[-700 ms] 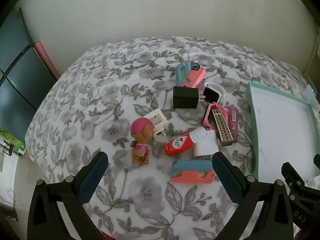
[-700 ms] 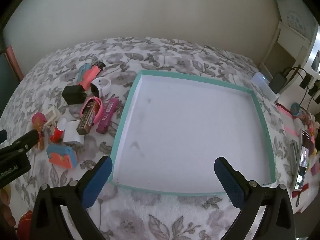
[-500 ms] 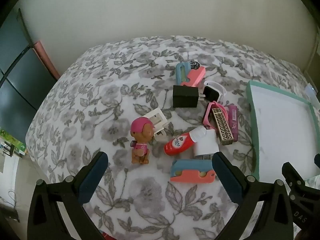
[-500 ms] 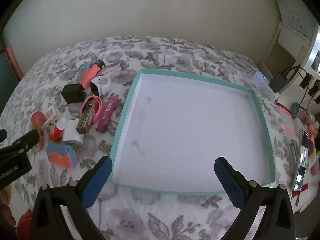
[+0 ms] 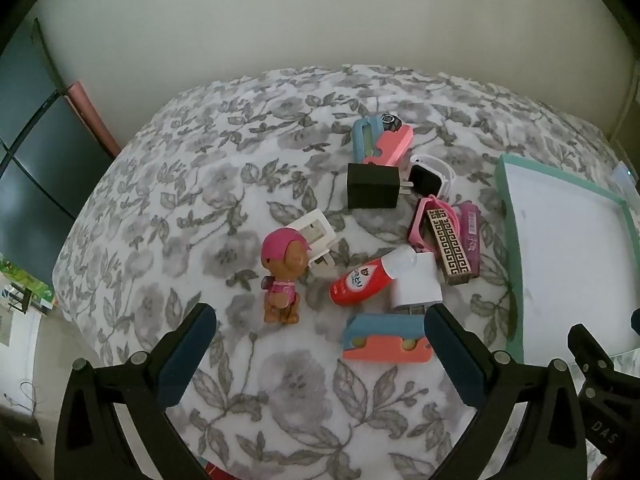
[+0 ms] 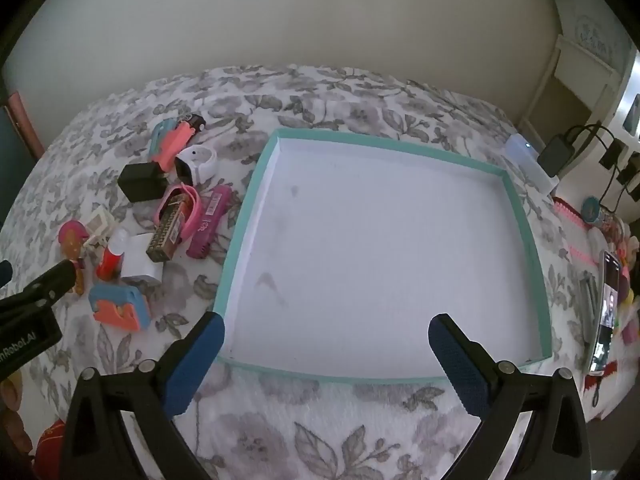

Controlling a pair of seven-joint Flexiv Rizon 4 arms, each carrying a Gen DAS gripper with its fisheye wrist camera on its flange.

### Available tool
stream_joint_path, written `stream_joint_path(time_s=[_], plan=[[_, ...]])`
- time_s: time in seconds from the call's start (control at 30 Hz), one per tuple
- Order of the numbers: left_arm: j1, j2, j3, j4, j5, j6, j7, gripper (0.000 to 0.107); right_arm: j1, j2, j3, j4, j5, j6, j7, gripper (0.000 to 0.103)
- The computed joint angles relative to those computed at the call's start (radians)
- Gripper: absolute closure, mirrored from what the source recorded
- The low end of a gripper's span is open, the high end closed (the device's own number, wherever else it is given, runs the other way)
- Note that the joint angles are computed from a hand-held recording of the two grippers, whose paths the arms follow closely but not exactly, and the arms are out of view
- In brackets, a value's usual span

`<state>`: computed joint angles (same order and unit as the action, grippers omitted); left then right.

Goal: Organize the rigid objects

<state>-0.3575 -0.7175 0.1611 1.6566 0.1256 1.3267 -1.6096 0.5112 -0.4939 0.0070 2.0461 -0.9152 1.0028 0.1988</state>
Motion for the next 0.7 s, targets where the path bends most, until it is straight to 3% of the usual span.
stream_joint_path(time_s=[0.7], plan=[[-0.002,-0.001,0.003,-0.007,0.011,-0.025,-0.001,0.004,0.002,-0.008,0.013,-0.014,0.062,-0.017,-0.057,0.000]])
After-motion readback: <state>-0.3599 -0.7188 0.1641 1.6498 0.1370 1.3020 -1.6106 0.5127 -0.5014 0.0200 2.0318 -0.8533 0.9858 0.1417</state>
